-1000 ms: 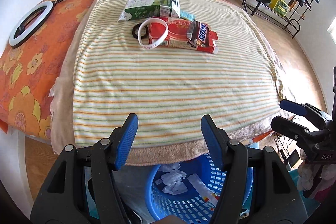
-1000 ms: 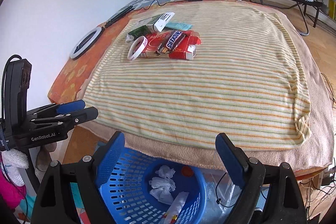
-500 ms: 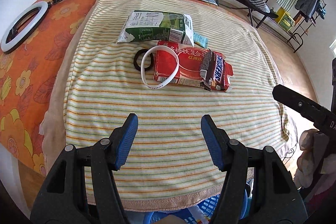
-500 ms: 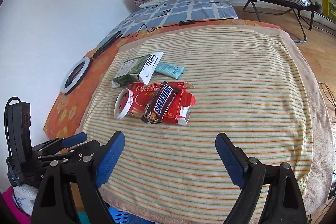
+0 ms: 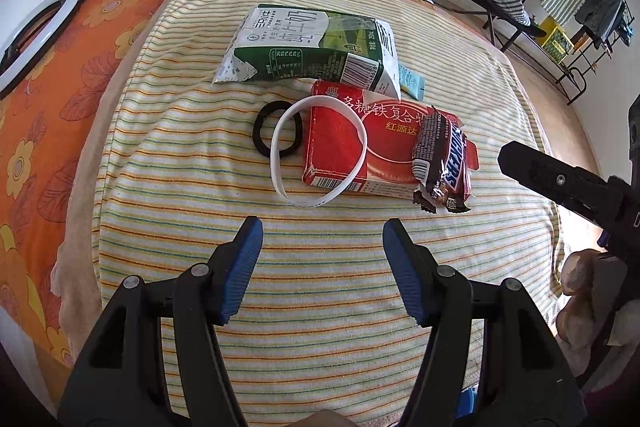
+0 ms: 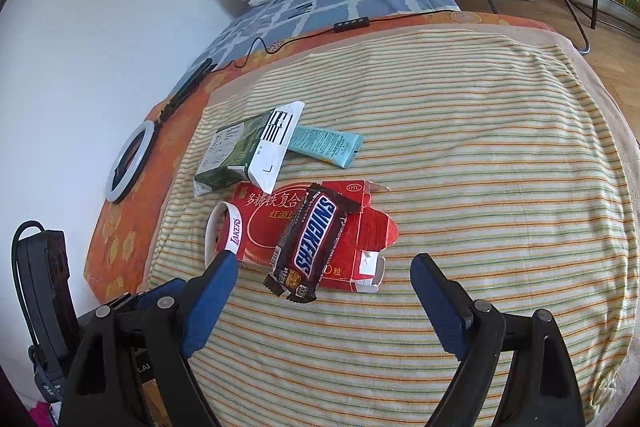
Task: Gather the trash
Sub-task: 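Move both tools back toward the red box and Snickers wrapper, then grasp the white band with the left tool while the right tool grasps the Snickers wrapper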
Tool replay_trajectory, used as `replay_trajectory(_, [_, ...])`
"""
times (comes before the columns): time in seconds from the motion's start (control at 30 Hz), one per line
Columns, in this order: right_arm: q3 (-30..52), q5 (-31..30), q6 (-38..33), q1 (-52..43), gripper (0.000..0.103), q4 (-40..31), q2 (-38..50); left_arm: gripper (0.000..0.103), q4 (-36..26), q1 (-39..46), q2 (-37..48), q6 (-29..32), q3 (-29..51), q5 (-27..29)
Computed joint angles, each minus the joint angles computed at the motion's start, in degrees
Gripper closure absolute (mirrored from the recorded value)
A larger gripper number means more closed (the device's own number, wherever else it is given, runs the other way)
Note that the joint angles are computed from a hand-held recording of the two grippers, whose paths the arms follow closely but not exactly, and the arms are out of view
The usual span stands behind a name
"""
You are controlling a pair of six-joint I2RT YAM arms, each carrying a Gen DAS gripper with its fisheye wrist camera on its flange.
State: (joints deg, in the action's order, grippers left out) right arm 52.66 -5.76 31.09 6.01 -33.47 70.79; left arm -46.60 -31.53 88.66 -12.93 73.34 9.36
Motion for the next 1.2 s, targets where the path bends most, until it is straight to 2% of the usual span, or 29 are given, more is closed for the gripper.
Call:
replay_trajectory(0.57, [4.1,4.7,1.1,3.4,0.013,2.2,9.1,0.039,1.7,0.7,6.1,0.8,2.7,-0.5])
replay_trajectory(0.73, [4.9,6.3,0.4,3.9,0.013,2.3,11.1,0.040,2.7,2.4,7.3,0.5,3.3,2.3])
replay_trajectory(0.9, [5.5,7.6,-0.6,4.8,0.014,2.3,13.0,0.063,2.1,2.3,7.7,2.3,3.9,2.4])
replay_trajectory(1.07, [5.6,8.5,-1.4,5.6,0.017,1.7,13.8,0.072,2.3,1.7,7.3,3.4,3.7,2.0])
replay_trajectory(1.13, [5.6,8.6,-1.7,5.5,0.020,1.6,14.1,0.077,2.4,1.6,6.6,3.6,3.0,2.1])
replay_trajectory(1.2, [5.4,8.6,-2.0,5.1,0.029,1.5,14.2,0.079,2.6,1.4,5.9,4.1,2.5,1.5])
